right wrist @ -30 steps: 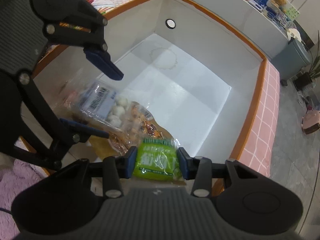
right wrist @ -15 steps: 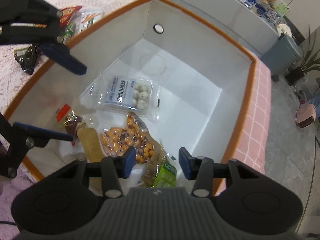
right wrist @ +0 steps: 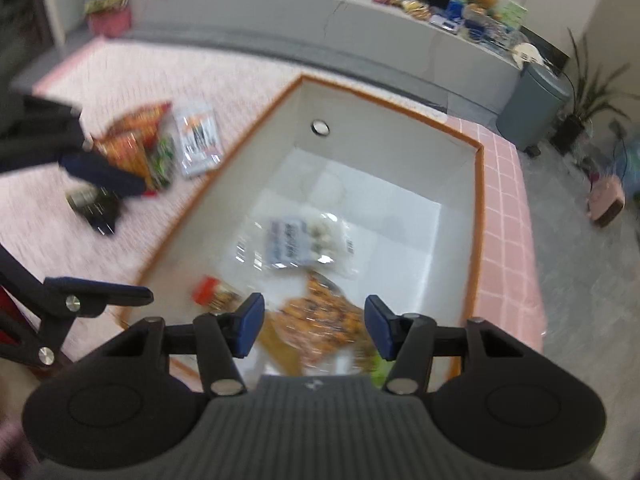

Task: Organize snacks
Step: 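Move both grippers back toward the snack pile, then grasp the dark seaweed bag with the right gripper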

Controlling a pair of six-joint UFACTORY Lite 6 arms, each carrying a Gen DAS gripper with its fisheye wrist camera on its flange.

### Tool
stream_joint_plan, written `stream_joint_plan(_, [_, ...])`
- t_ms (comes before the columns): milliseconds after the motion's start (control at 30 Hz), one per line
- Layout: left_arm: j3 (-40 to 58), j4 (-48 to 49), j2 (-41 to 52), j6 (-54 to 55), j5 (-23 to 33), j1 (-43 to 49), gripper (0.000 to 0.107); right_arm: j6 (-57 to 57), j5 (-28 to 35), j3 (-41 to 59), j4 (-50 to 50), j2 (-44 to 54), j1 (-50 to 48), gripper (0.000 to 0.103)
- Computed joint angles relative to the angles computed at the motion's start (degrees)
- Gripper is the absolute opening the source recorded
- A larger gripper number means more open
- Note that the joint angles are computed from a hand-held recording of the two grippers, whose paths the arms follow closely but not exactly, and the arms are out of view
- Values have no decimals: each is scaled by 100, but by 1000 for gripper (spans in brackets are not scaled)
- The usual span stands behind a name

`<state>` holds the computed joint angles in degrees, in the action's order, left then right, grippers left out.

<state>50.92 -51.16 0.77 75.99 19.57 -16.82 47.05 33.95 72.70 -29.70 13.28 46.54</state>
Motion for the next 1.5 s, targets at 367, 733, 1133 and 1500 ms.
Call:
stream_joint_plan(367, [-1483, -1209, -1589, 1268, 194, 1745, 78, 3882, -55, 630, -2247, 766, 1464, 55])
stream_joint_plan(733, [-2054, -2244, -1772, 2561, 988, 3772, 78, 5995, 1234, 2663, -3588, 2729, 2654, 55])
stream_joint_plan(1133, [-2538, -3932, -1212, 4593, 1401, 5023, 72, 6246, 1599, 4209, -3522, 4222, 2988, 58])
stream_joint_plan(1500, [-2146, -4728, -331, 5352, 1853, 5450, 68, 5501, 1440, 5581, -3029, 5230, 2738, 62])
